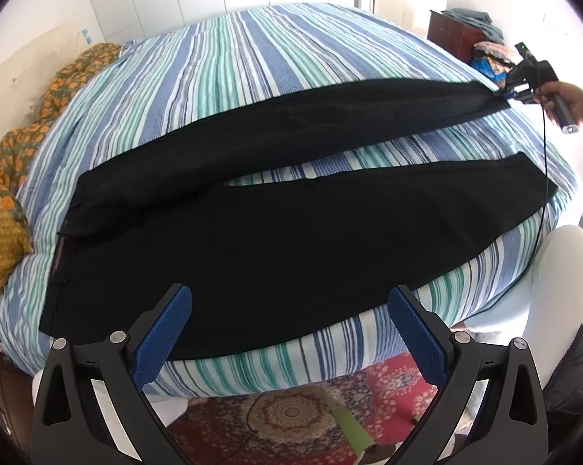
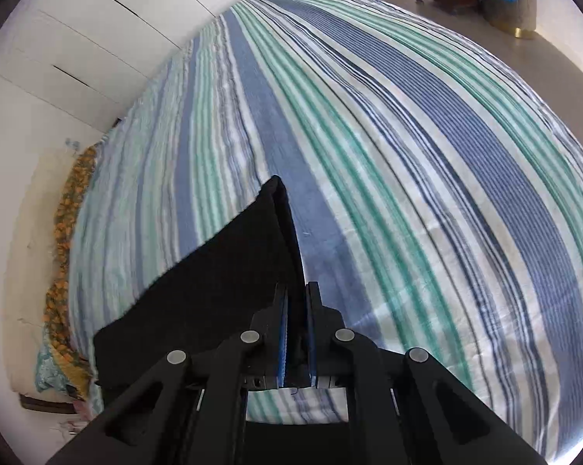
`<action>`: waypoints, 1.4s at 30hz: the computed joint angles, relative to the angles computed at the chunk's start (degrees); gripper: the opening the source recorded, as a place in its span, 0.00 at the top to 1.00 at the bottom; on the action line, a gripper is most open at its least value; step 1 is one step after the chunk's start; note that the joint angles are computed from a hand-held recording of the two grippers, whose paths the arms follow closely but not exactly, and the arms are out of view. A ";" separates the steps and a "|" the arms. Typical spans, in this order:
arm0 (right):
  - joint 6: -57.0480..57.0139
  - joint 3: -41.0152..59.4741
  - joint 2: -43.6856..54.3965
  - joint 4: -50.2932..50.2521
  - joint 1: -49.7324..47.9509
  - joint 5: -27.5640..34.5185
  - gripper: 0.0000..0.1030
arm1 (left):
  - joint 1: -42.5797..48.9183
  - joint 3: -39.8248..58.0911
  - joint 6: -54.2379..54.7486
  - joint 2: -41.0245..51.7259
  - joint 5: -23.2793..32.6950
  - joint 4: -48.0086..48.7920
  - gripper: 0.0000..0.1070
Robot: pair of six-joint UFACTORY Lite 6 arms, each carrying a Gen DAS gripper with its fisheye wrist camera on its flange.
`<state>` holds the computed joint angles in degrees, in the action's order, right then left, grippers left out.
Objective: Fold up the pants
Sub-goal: 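Carry the held leg hems over toward the waistband beside the left tool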
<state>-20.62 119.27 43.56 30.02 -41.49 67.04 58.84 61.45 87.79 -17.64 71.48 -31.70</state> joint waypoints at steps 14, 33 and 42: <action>-1.26 -48.64 -28.43 -3.48 21.89 -34.45 0.39 | -16.46 9.23 -2.14 28.71 -40.37 -11.30 0.05; 31.46 -40.34 -18.36 -17.26 69.95 -46.16 0.31 | -8.84 14.75 -6.33 41.71 -36.07 -7.92 0.05; 68.38 -66.97 -30.23 -36.51 89.63 -63.44 0.18 | -9.59 9.55 -2.79 41.99 -40.20 -10.29 0.04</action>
